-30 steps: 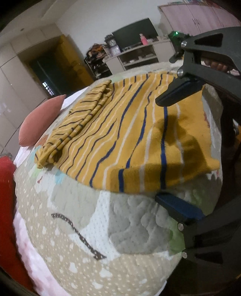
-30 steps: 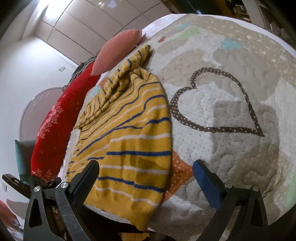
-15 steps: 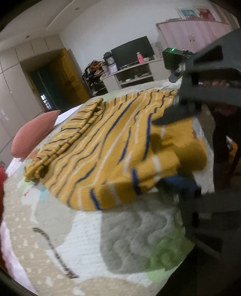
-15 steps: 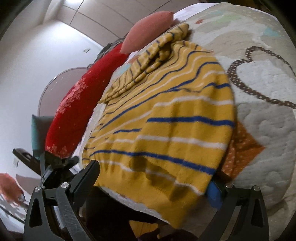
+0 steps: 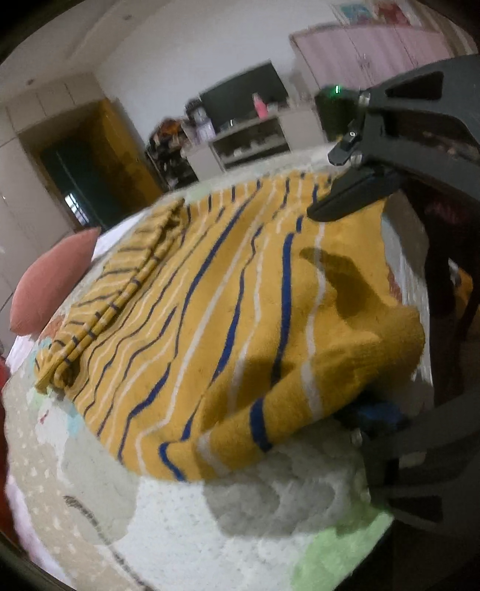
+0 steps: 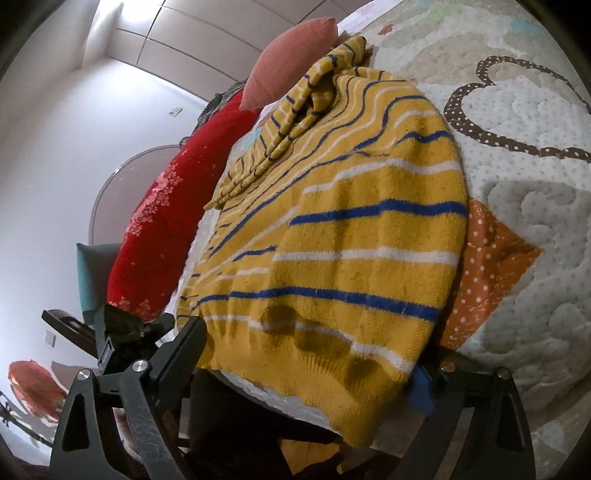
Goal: Fold small clothes
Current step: 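Close both tools on the sweater hem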
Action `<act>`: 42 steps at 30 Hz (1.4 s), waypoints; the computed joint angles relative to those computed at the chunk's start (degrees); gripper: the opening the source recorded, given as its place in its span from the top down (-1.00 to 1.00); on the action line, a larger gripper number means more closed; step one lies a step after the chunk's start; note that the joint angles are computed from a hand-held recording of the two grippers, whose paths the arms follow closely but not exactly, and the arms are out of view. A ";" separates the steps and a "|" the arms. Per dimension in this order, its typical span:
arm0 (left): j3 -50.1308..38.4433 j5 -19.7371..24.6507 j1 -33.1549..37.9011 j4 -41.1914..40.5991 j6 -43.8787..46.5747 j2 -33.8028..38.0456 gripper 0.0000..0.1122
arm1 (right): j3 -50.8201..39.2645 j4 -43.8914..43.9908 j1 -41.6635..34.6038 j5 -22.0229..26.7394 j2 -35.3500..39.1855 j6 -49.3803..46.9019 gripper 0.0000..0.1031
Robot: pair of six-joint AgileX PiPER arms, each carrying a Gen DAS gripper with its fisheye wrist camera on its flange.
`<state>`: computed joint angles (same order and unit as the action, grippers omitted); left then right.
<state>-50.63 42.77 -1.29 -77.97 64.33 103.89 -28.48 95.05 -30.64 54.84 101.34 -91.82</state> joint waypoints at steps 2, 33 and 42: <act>-0.87 -3.91 -0.82 4.78 -5.91 -1.18 0.82 | 0.31 0.11 1.10 -4.03 -2.12 1.37 -0.26; 4.68 -1.62 3.78 9.09 -9.40 -15.94 0.85 | 2.69 -16.69 -3.20 -0.78 -18.78 12.52 0.80; -1.80 -2.02 2.13 10.63 -12.94 -12.71 0.85 | -3.08 -16.89 -1.34 -1.65 -19.01 16.22 0.80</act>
